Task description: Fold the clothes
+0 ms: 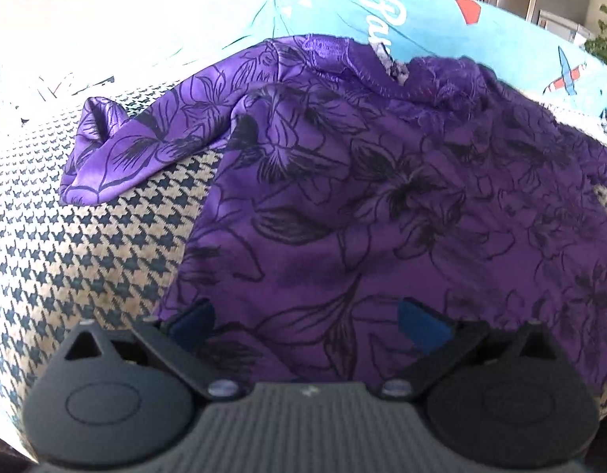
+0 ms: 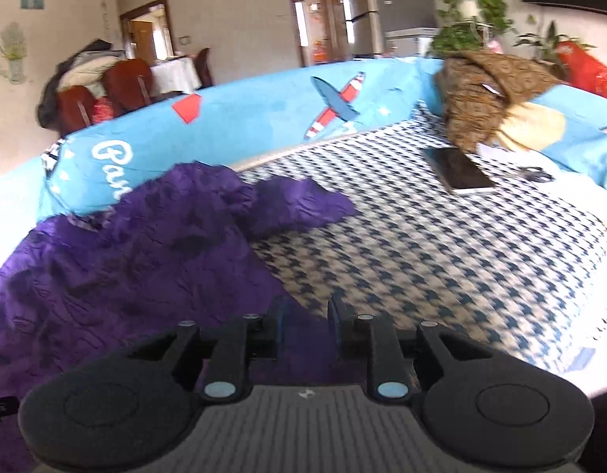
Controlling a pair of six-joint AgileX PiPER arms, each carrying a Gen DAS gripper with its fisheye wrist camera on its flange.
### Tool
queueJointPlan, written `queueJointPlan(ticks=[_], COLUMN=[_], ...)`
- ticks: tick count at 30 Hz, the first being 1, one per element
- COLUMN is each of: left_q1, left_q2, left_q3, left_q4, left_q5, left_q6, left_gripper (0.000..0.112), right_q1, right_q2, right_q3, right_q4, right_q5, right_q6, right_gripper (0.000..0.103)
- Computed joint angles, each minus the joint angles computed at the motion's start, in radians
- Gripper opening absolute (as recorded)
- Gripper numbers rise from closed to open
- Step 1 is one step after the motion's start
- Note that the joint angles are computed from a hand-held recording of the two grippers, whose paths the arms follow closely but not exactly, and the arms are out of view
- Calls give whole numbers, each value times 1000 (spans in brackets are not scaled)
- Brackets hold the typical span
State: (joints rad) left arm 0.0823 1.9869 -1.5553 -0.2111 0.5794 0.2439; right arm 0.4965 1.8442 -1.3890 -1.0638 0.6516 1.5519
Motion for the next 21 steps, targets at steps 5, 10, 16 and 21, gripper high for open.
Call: queueJointPlan(ticks=[5,10,16,21], left_q1=[1,-16,-61,-96], left_q2=[22,63,168,317], left_q3=[-72,-202,-443,-740], left_q4=[-84,-142,-114,-56], left_q5=[51,144,261,379], left_q6=[56,64,40,-7], left_gripper=[103,103,103,103], right_q1=[-88,-177,-239,-279], right_q2=[40,131,283,421], right_q3=[-106,-275,-524,-742], right_q4=[141,387,540,584], right_q5=[-98,-121,-59,-8], right_q6=[-222,-437,-611,-666], right_gripper=[31,31,44,47])
